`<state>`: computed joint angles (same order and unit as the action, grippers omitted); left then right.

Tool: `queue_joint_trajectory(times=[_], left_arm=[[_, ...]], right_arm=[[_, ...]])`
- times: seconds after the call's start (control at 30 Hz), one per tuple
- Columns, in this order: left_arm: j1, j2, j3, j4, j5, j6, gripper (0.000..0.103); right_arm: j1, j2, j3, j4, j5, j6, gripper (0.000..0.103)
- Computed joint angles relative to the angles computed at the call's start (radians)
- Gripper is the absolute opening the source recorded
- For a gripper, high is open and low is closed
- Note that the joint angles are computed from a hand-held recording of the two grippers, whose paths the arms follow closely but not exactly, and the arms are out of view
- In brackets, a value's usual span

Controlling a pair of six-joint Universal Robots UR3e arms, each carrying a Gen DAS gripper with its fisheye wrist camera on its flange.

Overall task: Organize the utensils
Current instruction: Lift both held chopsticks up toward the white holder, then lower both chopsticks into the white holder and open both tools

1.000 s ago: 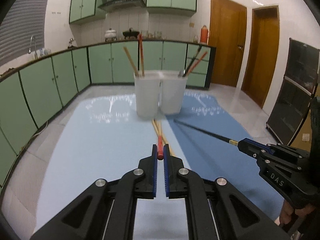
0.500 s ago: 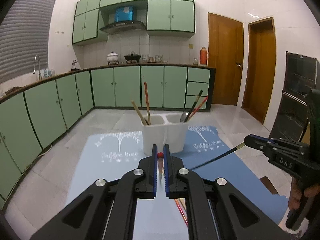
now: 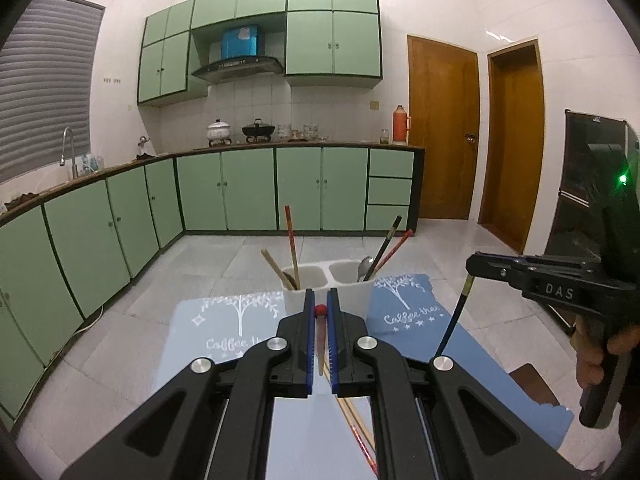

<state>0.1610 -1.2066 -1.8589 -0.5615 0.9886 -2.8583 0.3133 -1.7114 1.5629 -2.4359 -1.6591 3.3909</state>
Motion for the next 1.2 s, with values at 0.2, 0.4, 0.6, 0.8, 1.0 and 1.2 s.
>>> queue_joint_trajectory(times=[0.2, 0.4, 0.6, 0.8, 1.0, 1.2], left_arm=[[0.000, -0.047, 0.076, 0.027, -0.014, -0.026, 0.006], [-0.027, -0.153, 0.230, 0.068, -0.013, -0.066, 0.006], [-0.103, -0.315, 0.441, 0.076, 0.046, -0.085, 0.006], [-0.171, -0.521, 0.690, 0.009, 0.105, -0.082, 0.006], [-0.202, -0.680, 0.882, -0.075, 0.142, -0.074, 0.006], [-0.216, -0.800, 1.015, -0.143, 0.161, -0.069, 0.006]], right_arm=[[-0.037, 0.048, -0.126, 0.047, 0.039, -0.041, 0.006], [-0.076, 0.128, -0.307, 0.087, 0.067, -0.079, 0.006], [-0.113, 0.272, -0.555, 0.132, 0.061, -0.108, 0.006], [-0.151, 0.463, -0.820, 0.158, 0.039, -0.133, 0.006], [-0.188, 0.638, -1.003, 0.178, 0.050, -0.139, 0.006], [-0.212, 0.697, -0.977, 0.135, 0.073, -0.126, 0.006]])
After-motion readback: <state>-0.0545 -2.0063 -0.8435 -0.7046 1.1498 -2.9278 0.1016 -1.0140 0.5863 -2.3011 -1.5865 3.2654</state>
